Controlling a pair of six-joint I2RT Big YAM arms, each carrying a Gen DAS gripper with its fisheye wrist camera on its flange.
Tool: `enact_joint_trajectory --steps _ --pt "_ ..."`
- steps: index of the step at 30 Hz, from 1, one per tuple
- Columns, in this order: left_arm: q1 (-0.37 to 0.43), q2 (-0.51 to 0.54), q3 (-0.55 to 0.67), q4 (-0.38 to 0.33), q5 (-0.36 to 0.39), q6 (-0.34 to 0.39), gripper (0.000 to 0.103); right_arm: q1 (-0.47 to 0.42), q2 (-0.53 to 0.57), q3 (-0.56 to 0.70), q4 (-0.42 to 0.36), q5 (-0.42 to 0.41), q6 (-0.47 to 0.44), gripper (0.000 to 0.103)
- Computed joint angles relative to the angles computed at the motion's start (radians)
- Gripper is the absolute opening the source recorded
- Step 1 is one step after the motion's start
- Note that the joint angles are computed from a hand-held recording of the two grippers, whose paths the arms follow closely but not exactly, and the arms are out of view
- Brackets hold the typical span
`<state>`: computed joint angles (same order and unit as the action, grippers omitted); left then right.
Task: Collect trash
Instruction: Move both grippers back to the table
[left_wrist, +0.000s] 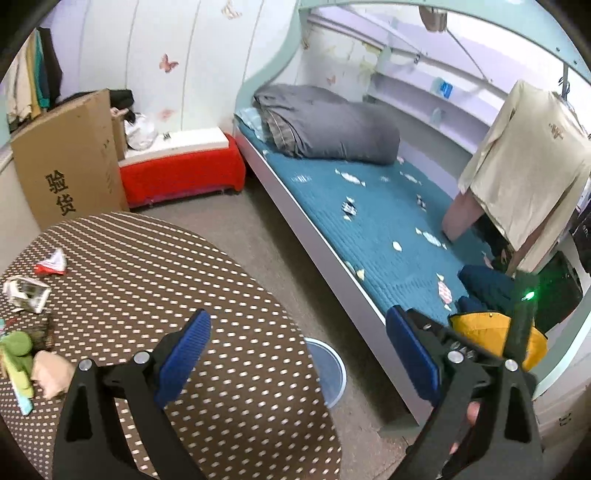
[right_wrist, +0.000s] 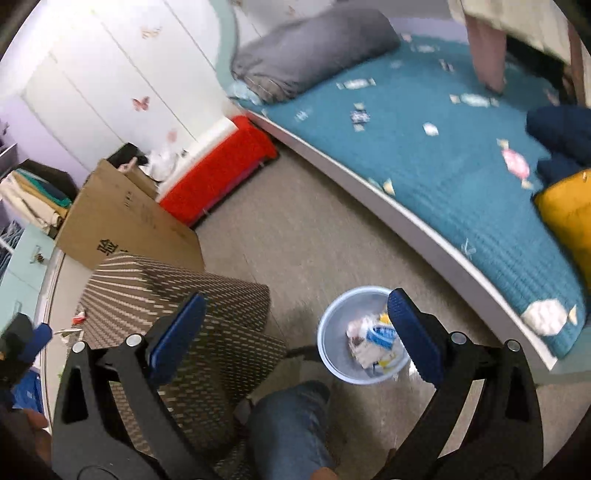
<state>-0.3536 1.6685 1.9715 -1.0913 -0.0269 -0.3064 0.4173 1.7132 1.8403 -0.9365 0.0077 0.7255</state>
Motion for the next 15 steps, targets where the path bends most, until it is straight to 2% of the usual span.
enact_joint_trajectory --steps 7,15 --pt "0.039 -0.124 -0.102 0.051 -0.038 0.014 0.095 0.061 -0.012 0.092 -0.032 0.051 -0.043 0.097" --pt "0.090 -0.225 -0.193 0.093 -0.066 0.031 0.095 0.132 0.033 0.235 -0.070 0.072 -0.104 0.097"
